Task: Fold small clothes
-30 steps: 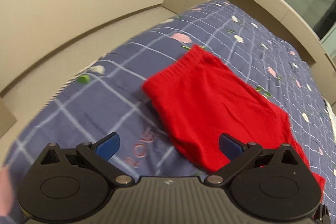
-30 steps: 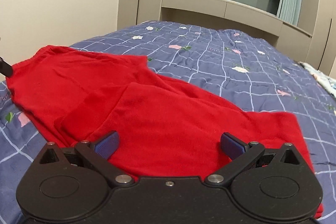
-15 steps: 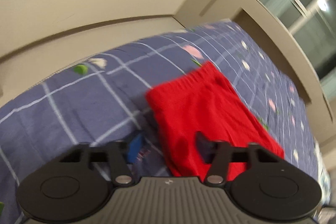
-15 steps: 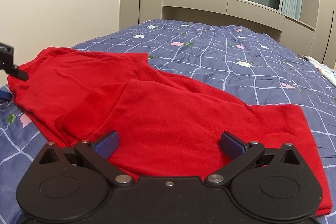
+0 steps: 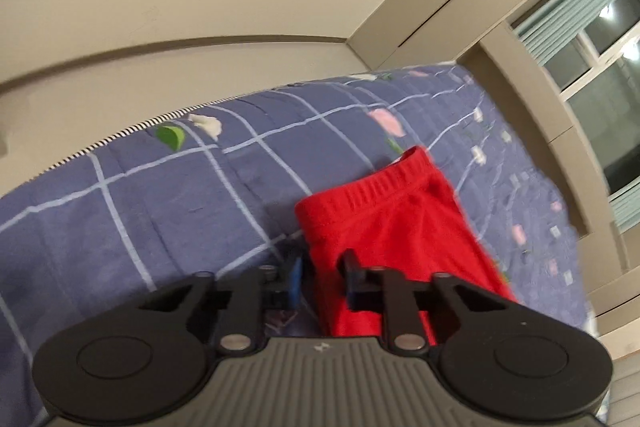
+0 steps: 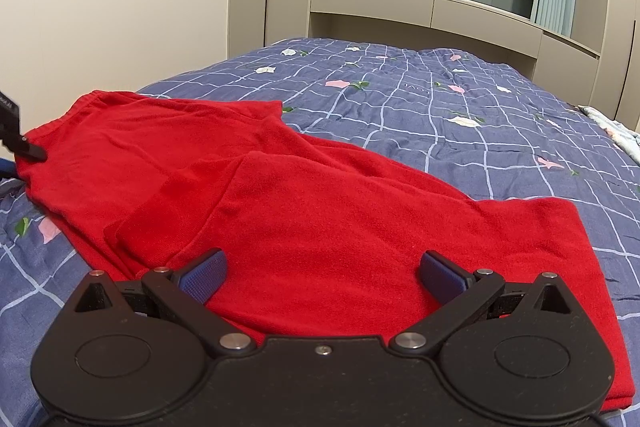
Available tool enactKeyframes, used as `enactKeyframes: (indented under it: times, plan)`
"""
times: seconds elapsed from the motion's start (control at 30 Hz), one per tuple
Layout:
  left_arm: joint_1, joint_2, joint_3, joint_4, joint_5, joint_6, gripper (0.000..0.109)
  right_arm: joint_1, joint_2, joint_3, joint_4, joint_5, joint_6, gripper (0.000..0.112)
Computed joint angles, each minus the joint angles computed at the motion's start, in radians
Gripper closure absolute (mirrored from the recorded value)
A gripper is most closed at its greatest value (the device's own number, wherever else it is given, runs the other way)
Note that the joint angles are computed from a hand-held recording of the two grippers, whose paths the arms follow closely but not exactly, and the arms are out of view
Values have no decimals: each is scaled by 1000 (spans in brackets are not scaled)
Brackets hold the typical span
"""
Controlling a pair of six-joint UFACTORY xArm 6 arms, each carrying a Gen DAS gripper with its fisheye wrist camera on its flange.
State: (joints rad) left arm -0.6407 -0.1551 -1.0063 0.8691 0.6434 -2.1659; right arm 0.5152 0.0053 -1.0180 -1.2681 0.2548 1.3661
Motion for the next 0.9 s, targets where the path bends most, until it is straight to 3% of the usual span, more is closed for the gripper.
enactKeyframes:
  times: [0.13,0.23,0.3,0.37,0.43,0.6,0.67,0.77,0.9]
  plan:
    - [5,10,-8,10,-17,5,99,-1,0,1,1,-1,-1,10]
    - [19,21,-4,-14,-51,8,90,-1,0,1,0,-2,0,10]
    - [19,21,-3,-12,-54,4,89,-1,-1,1,1,-2,-1,10]
    - [16,22,-8,-8,-45,7,93,-1,-1,1,1,-2,-2,10]
    - [8,18,-16,3,-22,10,104,-1,-1,1,0,-2,-1,10]
    - [-29,34,-83,99,35,33,106,-4,-2,1,20,-7,-19,10]
    - [-46,46,-122,208,24,53,106,-20,-20,9,8,-39,6,10]
    - [-71,78,-202,372,-31,156,106,-30,-91,35,-166,-12,186,10]
    - [-111,196,-398,373,-115,417,106,-72,-216,121,-123,-15,105,10]
